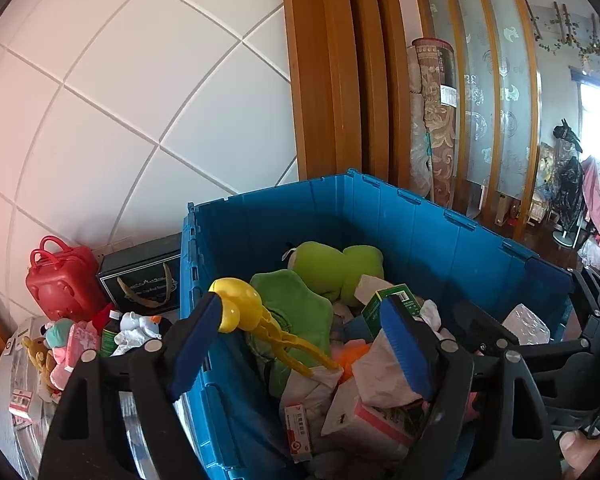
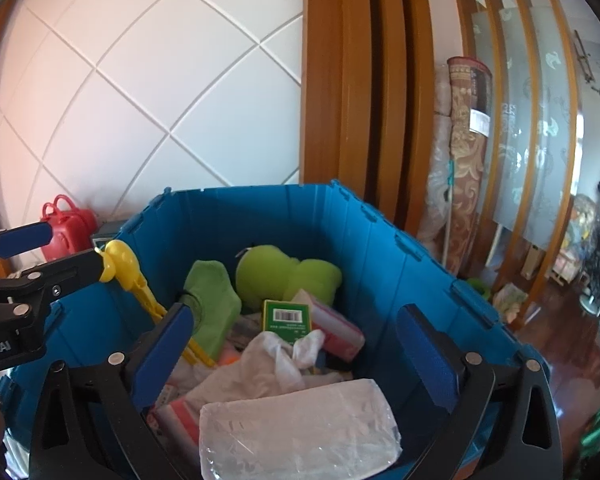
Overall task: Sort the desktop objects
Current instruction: 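Open both tools to drop the medicine box and cloth into the bin, then move both empty tools back to the pile on the bed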
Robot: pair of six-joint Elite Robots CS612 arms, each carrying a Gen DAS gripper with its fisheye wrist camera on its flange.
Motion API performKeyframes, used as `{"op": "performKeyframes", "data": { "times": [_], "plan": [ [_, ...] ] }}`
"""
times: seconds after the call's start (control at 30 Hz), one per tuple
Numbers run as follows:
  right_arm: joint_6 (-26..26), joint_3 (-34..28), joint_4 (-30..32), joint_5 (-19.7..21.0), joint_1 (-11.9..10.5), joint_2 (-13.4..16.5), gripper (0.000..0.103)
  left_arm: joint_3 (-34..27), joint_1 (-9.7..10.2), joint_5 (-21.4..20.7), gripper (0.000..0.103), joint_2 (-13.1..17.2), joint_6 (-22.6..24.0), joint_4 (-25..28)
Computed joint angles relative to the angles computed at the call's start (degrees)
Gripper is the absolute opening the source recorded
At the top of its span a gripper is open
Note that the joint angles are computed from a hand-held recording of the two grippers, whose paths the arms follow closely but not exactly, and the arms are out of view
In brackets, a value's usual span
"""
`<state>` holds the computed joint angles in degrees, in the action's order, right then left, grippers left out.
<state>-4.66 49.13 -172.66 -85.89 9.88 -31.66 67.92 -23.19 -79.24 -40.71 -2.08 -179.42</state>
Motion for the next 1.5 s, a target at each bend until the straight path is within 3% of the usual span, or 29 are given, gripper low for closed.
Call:
{"op": "performKeyframes", "data": {
  "times": [0.3,0.47,0.7,0.93,1.17,1.3,1.5],
  "plan": [
    [1.93,1.03,0.49,-0.52,-0.11,-0.73,0.103,1.75,0.00,1.91,0.096,-0.43,-0.26,-5.14],
    [3.47,2.46,-0.95,2.62,0.05,-1.64,0.103,3.85,0.36,4.89,0.097,-1.09,-0.76,-8.66],
    [5.27,3.78,-6.37,6.92,1.59,-2.57,0.103,7.54,2.76,7.01,0.097,-2.26,-3.32,-13.86],
    [3.50,2.47,-7.24,8.69,4.98,-2.27,0.103,11.71,7.67,5.30,0.097,-3.91,-7.80,-13.98],
    [1.04,-2.65,-3.71,12.13,9.36,0.35,0.103,15.29,13.00,8.91,0.097,-4.96,-11.44,-10.11],
    [-1.65,-8.39,2.60,11.80,11.99,3.67,0.103,15.04,16.47,9.96,0.097,-4.26,-14.65,-4.39],
    [-2.00,-23.26,20.90,9.87,14.70,12.27,0.103,13.25,21.65,8.87,0.097,-2.40,-18.94,7.75]
  ]
}}
